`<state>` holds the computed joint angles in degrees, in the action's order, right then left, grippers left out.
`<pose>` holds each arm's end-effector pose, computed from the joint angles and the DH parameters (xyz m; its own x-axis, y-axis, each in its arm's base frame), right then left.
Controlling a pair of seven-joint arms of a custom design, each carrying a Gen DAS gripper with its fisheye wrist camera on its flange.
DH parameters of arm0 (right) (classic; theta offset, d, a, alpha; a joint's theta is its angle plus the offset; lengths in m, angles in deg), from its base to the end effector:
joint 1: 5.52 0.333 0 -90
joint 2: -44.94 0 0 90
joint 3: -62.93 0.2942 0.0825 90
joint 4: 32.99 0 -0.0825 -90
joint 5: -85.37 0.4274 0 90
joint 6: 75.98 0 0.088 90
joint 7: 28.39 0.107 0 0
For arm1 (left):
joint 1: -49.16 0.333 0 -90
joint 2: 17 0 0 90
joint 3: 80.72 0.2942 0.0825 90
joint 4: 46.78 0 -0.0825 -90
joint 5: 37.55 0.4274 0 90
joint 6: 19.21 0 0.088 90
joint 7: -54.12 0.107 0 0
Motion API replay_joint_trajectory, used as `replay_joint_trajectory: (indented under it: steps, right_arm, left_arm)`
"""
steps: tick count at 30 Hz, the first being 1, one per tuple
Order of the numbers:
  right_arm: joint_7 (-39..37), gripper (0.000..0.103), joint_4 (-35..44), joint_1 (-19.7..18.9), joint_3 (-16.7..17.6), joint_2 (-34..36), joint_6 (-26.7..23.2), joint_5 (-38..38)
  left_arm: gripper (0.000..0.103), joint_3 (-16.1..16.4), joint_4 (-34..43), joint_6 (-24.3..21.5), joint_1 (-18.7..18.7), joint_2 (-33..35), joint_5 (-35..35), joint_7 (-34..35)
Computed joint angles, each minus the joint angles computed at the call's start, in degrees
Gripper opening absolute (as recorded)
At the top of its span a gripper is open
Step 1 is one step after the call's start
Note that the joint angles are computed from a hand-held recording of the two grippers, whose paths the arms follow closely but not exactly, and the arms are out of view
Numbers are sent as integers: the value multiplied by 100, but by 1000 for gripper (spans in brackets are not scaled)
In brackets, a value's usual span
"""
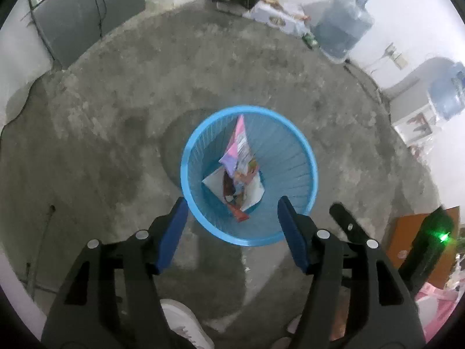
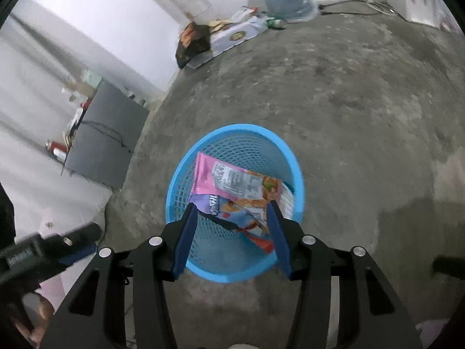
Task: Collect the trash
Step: 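Carry the red wrapper and pink bag to the wastebasket and release both, then grasp the green snack bag with the left gripper and lift it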
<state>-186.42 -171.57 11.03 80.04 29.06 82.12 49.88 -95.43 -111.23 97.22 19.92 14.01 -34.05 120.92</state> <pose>0.4301 0.3177 0.4258 -0.5341 -0.6345 -0.5587 -0.5274 0.7665 -0.3664 0.5947 -0.4952 0.5250 -0.3381 -0.9172 0.2107 -0.9121 0.2643 -0.3133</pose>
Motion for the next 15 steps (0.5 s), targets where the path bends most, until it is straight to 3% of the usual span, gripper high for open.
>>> replay_joint_trajectory:
  steps: [6,11,15]
  right_arm:
    - [336,50,-328,107,273,-764,-291,220]
    - [247,62,-23,193,605,-1096,-650,215]
    - [-111,67,406,318,723,-1057,-777,182]
  left_arm:
    - [65,-164,-1059,505,336,-1191,-394,303]
    - [70,-214,-2123,805,678,-2469,-931,706]
    - [73,-71,-3139,1057,896,-3747,-1358,937]
